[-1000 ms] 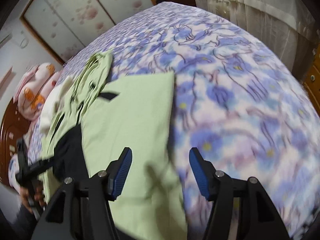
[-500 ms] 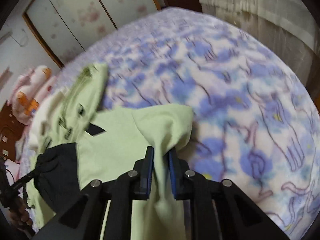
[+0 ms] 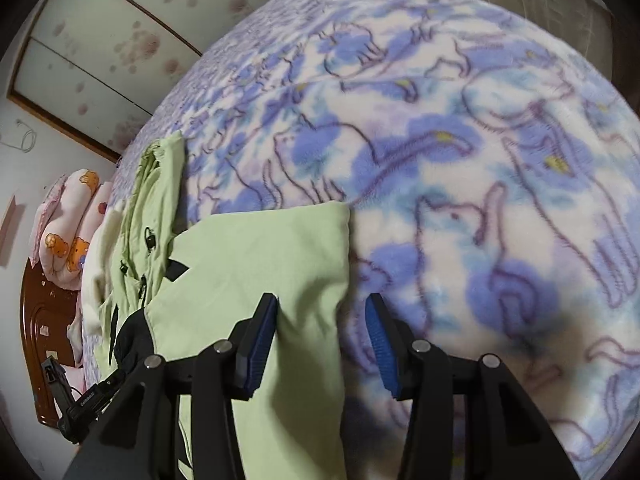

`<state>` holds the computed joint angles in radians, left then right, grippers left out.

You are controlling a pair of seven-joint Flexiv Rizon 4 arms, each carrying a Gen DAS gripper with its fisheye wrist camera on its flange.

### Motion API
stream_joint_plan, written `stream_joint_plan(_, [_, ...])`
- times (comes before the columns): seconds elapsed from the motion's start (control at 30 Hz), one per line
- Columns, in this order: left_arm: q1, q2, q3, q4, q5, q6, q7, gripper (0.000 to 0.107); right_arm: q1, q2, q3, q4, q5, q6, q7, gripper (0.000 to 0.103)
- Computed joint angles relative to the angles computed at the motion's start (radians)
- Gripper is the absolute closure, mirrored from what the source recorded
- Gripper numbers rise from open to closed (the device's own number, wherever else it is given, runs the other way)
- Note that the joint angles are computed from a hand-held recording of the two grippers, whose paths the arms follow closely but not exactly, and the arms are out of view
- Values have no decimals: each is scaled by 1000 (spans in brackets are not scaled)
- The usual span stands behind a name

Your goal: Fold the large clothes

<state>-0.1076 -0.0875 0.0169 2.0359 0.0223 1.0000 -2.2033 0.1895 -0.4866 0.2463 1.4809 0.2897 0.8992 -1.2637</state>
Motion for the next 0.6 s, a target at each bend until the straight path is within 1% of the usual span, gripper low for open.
stream_joint_plan(0.03, [-1, -7, -3, -12, 9, -10, 8, 76, 10, -7, -7, -4, -15, 2, 6, 57])
stream_joint_plan(0.07, [-4, -13, -8, -23, 21, -8, 27, 88, 15, -10, -10, -4, -27, 7, 2, 62])
stream_joint_plan(0.1, [-15, -16, -2, -53, 92, -37, -10, 94, 43, -3, -36, 16, -81, 46, 8, 91])
stream_joint_plan(0.13, [-24, -25, 1, -83, 148, -65, -44, 95, 87, 7, -85, 50, -174, 97, 38, 96])
stream_joint_plan(0.17, [-28, -31, 3, -101, 176, -96, -65, 96, 105, 11, -109, 71, -221, 121, 72, 96])
stream_joint_plan(0.2, [-27, -37, 4, -108, 178, -113, -66, 96, 129, 10, -149, 86, -296, 111, 135, 96])
stream_joint_plan(0.23, [-25, -40, 4, -105, 166, -116, -60, 95, 127, 2, -156, 78, -329, 65, 161, 96])
stream_joint_plan(0.27, [-23, -36, 6, -98, 158, -109, -58, 94, 101, -1, -130, 62, -305, 30, 144, 96])
stream_joint_plan(0.37, [-27, -9, 7, -99, 173, -135, -58, 93, 49, 41, -76, 77, -264, 5, 107, 95])
stream_joint_plan(0.43, [-33, 23, 2, -100, 200, -164, -52, 93, 28, 107, -47, 137, -233, 43, 55, 95])
stream_joint_plan(0.5, [-36, 61, -8, -89, 197, -175, -42, 92, 22, 175, -28, 200, -213, 77, 7, 92])
stream_joint_plan(0.57, [-41, 90, -24, -82, 164, -184, -8, 79, 30, 224, -19, 247, -197, 83, -14, 87])
stream_joint_plan(0.6, [-47, 104, -34, -78, 156, -181, -1, 59, 35, 246, -8, 266, -178, 82, -28, 86])
